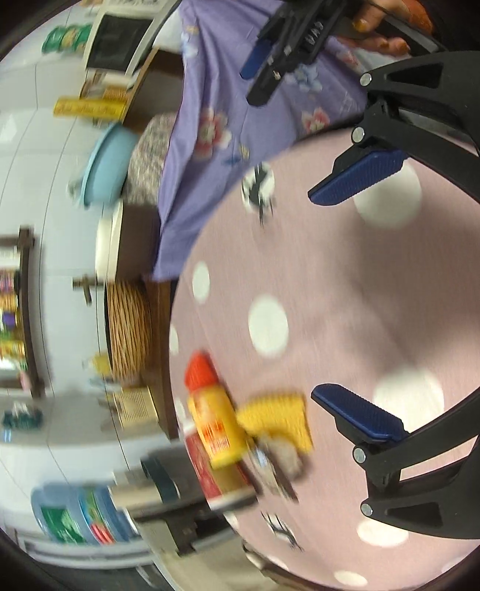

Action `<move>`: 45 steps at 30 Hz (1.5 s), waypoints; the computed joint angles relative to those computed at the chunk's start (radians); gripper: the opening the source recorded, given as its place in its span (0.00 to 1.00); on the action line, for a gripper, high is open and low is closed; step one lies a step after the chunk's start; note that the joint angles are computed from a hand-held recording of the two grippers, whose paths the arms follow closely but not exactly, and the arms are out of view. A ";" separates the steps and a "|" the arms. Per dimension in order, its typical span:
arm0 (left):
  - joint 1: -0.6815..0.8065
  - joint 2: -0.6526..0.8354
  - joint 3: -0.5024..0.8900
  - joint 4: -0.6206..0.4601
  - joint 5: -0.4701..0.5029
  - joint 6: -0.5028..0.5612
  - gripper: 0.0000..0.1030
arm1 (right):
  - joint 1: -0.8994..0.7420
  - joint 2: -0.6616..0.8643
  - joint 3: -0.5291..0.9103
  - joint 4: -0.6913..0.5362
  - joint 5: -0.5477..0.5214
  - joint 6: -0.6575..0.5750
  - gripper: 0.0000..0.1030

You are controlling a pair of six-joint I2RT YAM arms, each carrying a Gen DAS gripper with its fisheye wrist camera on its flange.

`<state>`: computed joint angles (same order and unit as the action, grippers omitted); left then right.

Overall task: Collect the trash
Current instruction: 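Move both tools back over the remaining trash on the table, then grasp the brown snack wrapper with the left tool while the right tool grasps the yellow foam net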

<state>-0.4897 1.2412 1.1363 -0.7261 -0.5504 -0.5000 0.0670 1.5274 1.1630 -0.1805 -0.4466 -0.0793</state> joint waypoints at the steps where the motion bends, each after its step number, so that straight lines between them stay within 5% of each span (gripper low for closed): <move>1: 0.018 -0.023 -0.015 -0.012 0.000 -0.004 0.94 | 0.016 0.007 0.014 -0.010 -0.003 -0.002 0.84; 9: 0.261 -0.240 -0.134 -0.092 0.048 0.029 0.95 | 0.217 0.086 0.170 -0.129 -0.006 -0.039 0.87; 15: 0.444 -0.322 -0.186 -0.146 0.075 0.149 0.95 | 0.344 0.169 0.293 -0.209 -0.002 -0.052 0.88; 20: 0.647 -0.404 -0.241 -0.106 0.248 0.294 0.95 | 0.450 0.269 0.435 -0.294 0.005 -0.061 0.89; 34: 1.011 -0.345 -0.235 -0.037 0.494 0.471 0.95 | 0.654 0.628 0.931 -0.537 0.063 -0.123 0.91; 45: 1.032 -0.272 -0.208 0.008 0.555 0.489 0.95 | 0.712 0.881 1.301 -0.740 0.229 -0.206 0.91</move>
<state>0.5425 0.9694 0.9285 -0.7181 0.0044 -0.0106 0.7794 2.4081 2.4645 -0.9203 -0.2173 -0.2850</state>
